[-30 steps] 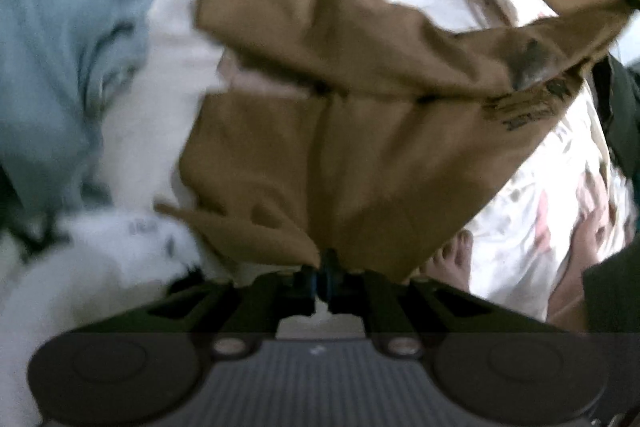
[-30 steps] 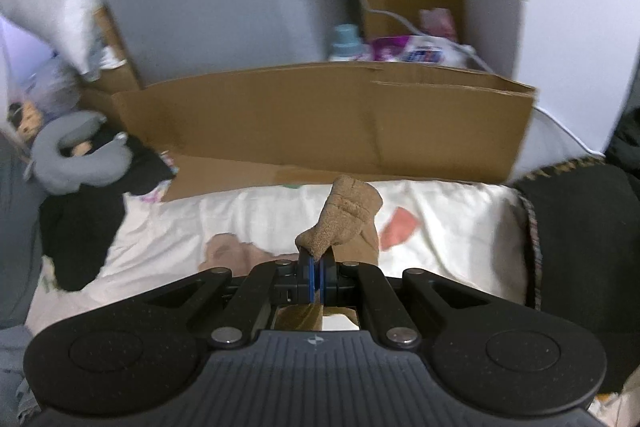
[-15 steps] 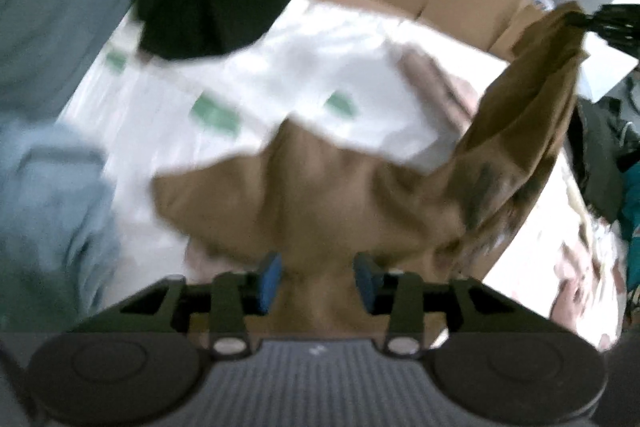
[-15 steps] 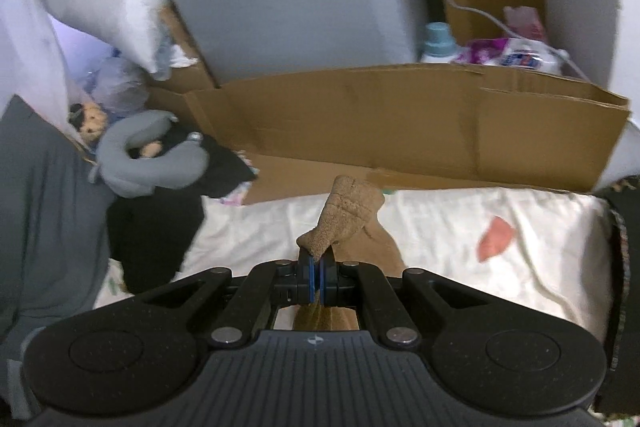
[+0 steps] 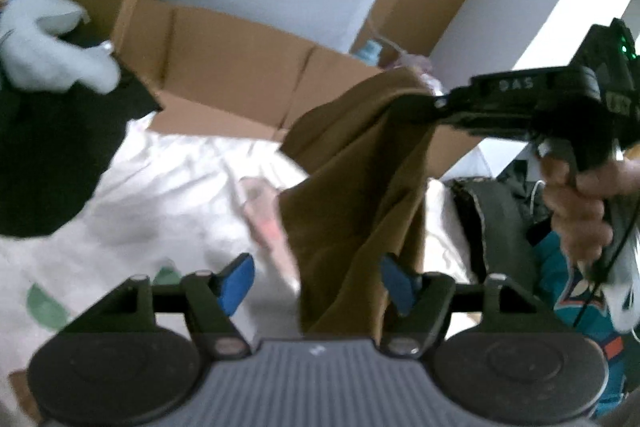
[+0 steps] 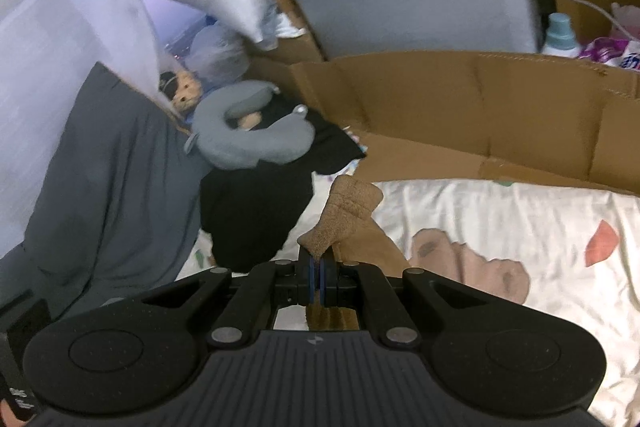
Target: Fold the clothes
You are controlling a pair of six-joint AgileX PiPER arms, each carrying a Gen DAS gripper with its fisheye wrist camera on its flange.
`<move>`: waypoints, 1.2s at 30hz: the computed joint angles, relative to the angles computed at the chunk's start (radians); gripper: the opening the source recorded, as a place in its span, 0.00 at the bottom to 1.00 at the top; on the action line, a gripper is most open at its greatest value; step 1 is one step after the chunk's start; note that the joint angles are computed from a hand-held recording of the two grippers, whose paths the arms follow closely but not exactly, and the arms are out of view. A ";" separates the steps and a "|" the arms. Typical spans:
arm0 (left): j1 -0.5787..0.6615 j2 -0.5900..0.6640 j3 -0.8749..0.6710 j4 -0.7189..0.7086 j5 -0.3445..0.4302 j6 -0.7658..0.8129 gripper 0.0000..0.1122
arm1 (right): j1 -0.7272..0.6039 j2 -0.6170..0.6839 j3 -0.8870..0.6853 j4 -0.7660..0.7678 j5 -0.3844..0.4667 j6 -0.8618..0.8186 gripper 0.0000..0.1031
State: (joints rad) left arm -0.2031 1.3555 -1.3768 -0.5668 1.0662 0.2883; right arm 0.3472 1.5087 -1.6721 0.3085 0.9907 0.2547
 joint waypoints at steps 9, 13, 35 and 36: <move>-0.060 0.038 0.035 -0.134 -0.082 0.028 0.66 | 0.033 0.019 -0.011 0.042 0.025 -0.020 0.01; -0.073 0.060 0.032 -0.159 -0.104 0.018 0.64 | 0.053 0.020 -0.006 0.062 0.025 -0.034 0.01; 0.086 0.167 -0.139 0.008 -0.063 -0.042 0.06 | 0.055 -0.116 0.235 0.059 -0.120 -0.021 0.30; 0.108 0.180 -0.162 0.015 -0.051 -0.033 0.06 | 0.046 -0.123 0.252 0.060 -0.122 -0.015 0.30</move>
